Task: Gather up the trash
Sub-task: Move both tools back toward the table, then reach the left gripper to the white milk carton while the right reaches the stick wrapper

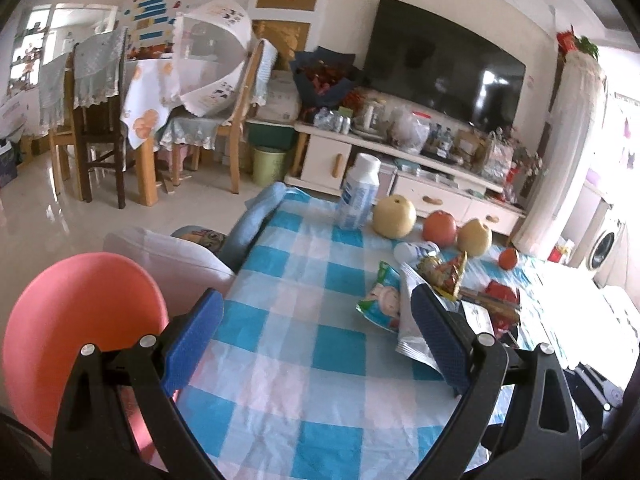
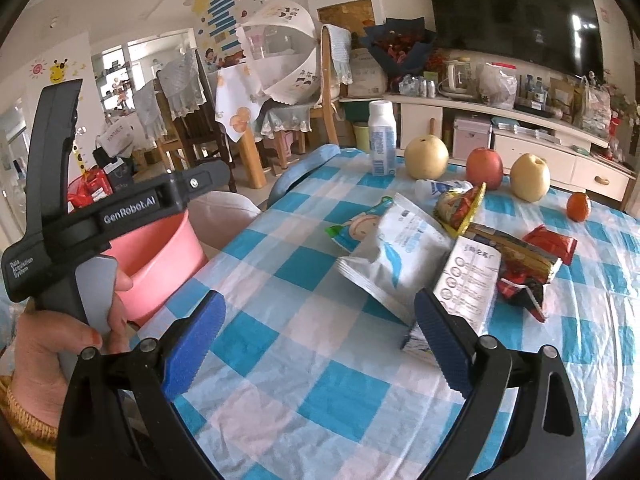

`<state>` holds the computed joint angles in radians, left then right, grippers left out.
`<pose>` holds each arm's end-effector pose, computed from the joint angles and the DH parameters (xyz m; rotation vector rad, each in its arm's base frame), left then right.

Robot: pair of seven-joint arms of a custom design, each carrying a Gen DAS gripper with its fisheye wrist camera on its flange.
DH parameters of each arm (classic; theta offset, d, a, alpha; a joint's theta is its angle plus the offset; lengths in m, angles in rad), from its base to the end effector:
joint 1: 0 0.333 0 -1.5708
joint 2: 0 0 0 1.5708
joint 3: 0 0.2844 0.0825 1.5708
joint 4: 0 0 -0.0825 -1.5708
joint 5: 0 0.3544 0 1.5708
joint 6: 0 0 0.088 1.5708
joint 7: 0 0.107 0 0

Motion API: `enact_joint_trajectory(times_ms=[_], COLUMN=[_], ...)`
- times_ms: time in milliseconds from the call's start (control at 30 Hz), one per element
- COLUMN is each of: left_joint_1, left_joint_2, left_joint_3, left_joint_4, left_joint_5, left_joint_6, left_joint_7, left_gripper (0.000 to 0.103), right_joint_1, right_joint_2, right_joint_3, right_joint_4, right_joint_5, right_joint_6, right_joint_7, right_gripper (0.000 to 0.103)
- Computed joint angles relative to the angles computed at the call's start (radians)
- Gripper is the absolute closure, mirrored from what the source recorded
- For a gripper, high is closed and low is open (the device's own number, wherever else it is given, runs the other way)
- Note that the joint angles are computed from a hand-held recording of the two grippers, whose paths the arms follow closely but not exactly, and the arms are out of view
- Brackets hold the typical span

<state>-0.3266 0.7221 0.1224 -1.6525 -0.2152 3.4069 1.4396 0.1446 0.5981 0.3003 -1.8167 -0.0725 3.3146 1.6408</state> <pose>0.6774 -0.1357 0.3174 -1.7121 1.5638 -1.0794 0.6096 0.2633 0.3291 -1.8202 1.3150 -0.4499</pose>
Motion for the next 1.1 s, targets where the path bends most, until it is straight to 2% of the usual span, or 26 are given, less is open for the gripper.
enact_joint_trajectory(times_ms=[167, 400, 533, 700, 833, 900, 1033, 1100], left_joint_1=[-0.043, -0.068, -0.101, -0.134, -0.128, -0.119, -0.1, -0.085], left_joint_2=[0.027, 0.066, 0.087, 0.113, 0.13, 0.143, 0.175, 0.198], left_joint_3=[0.029, 0.046, 0.081, 0.111, 0.095, 0.073, 0.026, -0.008], left_joint_4=[0.042, 0.112, 0.142, 0.182, 0.219, 0.247, 0.309, 0.353], left_joint_5=[0.005, 0.06, 0.1, 0.157, 0.214, 0.247, 0.308, 0.339], left_joint_6=[-0.038, -0.111, -0.137, -0.173, -0.2, -0.225, -0.271, -0.31], left_joint_7=[0.0, -0.062, -0.104, -0.155, -0.174, -0.176, -0.175, -0.161], left_gripper=[0.008, 0.008, 0.008, 0.008, 0.008, 0.008, 0.008, 0.008], right_joint_1=[-0.079, -0.177, -0.214, -0.226, -0.274, -0.287, -0.361, -0.368], right_joint_2=[-0.011, -0.023, -0.037, -0.055, -0.053, -0.052, -0.035, -0.031], right_joint_3=[0.057, 0.116, 0.128, 0.104, 0.122, 0.121, 0.161, 0.148], right_joint_4=[-0.03, -0.066, -0.088, -0.105, -0.105, -0.099, -0.084, -0.073], right_joint_5=[-0.019, -0.063, -0.097, -0.129, -0.153, -0.155, -0.152, -0.132], right_joint_6=[0.017, 0.047, 0.062, 0.07, 0.061, 0.054, 0.031, 0.015], right_joint_7=[-0.003, 0.028, 0.053, 0.08, 0.101, 0.106, 0.12, 0.122], right_gripper=[0.009, 0.009, 0.009, 0.009, 0.009, 0.009, 0.009, 0.009])
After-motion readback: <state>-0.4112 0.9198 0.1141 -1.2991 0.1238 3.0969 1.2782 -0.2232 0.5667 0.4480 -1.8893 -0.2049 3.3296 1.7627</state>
